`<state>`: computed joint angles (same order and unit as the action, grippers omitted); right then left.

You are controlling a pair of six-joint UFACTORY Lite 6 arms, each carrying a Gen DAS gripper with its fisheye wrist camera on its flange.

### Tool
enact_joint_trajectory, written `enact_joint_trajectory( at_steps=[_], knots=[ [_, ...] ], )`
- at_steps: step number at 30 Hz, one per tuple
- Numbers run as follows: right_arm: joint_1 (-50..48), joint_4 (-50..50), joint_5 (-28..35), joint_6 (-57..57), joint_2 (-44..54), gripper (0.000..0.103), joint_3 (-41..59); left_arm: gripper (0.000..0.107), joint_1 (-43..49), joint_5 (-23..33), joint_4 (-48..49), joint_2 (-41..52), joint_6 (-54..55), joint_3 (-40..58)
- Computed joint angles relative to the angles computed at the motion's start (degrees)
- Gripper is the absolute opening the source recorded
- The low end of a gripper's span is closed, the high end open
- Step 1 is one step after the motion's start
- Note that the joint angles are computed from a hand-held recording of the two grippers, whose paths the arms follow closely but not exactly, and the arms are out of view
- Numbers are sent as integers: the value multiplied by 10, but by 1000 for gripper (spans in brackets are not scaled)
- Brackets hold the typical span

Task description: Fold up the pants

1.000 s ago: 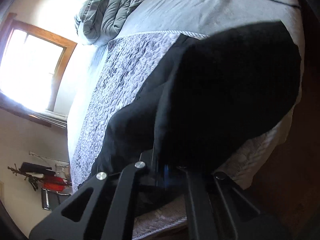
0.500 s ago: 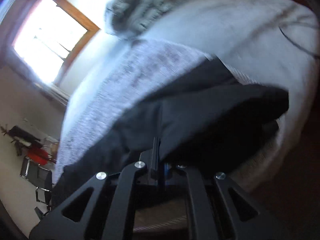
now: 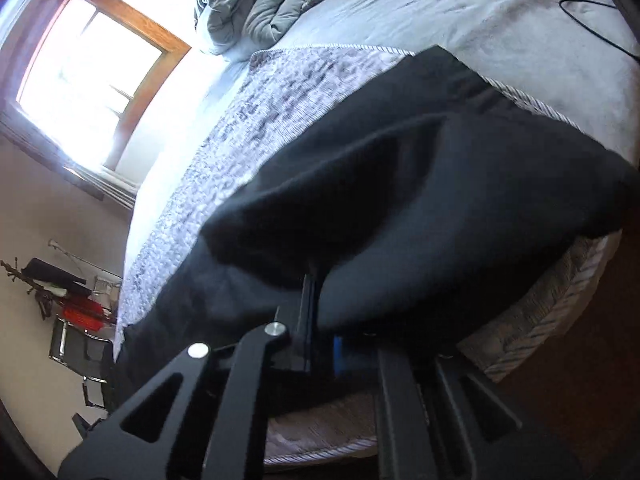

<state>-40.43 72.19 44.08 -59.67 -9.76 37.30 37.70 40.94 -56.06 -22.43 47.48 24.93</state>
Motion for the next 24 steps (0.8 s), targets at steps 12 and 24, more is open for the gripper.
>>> enact_joint_trajectory(
  at_steps=[12, 24],
  knots=[
    [-23, 2, -11, -47, 65, 16, 12, 36, 12, 12, -13, 20, 29, 0],
    [82, 120, -8, -61, -58, 70, -118, 44, 49, 61, -23, 12, 59, -15]
  ],
)
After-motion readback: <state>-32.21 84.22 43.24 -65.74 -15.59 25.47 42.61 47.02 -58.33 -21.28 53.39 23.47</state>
